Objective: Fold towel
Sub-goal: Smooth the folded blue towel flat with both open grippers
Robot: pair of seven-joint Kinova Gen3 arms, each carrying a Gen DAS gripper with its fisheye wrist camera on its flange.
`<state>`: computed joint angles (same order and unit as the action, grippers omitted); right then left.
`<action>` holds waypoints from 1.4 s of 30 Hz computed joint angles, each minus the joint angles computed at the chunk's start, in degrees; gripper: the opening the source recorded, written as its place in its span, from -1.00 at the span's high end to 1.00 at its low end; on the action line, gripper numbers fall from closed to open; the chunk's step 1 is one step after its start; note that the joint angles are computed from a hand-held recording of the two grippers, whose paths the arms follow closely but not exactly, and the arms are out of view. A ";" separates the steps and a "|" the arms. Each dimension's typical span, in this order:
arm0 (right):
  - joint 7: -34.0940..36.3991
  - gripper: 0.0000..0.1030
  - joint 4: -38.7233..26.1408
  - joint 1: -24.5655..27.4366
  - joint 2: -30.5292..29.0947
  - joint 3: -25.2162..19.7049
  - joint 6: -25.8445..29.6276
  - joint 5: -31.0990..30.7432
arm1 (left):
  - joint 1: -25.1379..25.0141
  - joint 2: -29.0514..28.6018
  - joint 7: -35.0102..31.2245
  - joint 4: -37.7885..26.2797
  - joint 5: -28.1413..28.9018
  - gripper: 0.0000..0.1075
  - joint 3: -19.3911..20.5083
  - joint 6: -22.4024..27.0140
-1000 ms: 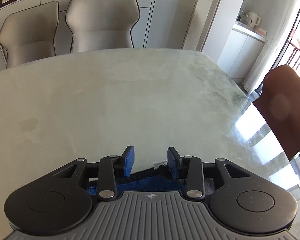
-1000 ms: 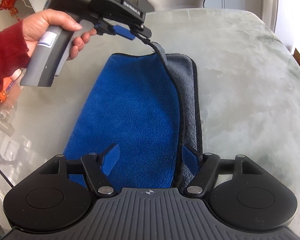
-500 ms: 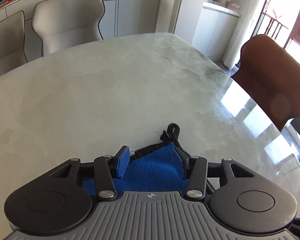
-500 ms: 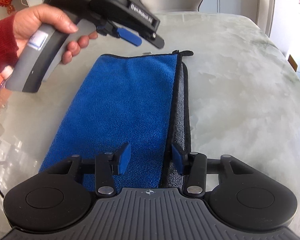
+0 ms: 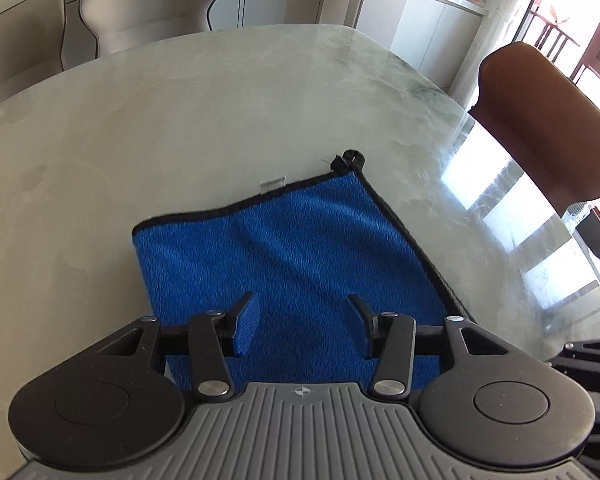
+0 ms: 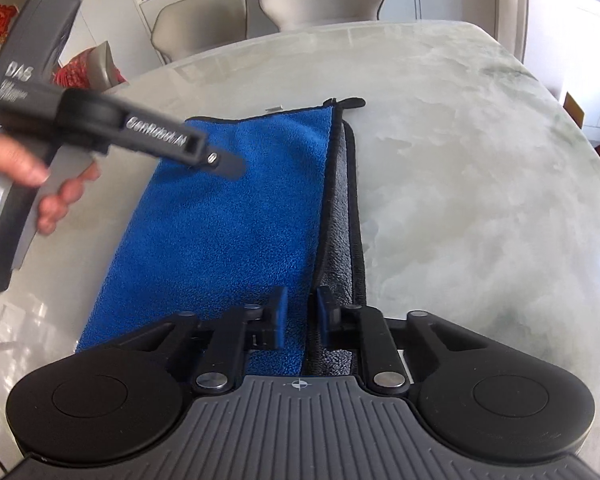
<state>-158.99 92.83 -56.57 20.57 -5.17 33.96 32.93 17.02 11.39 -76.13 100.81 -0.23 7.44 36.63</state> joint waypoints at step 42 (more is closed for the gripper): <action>13.75 0.85 -13.81 3.14 8.47 5.40 -0.02 -7.21 | 1.05 -1.10 3.56 2.60 -6.54 -0.08 -0.90 -2.62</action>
<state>-145.24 79.03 -53.44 29.04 0.23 33.94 25.72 18.07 10.29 -72.57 103.41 -6.77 6.54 34.02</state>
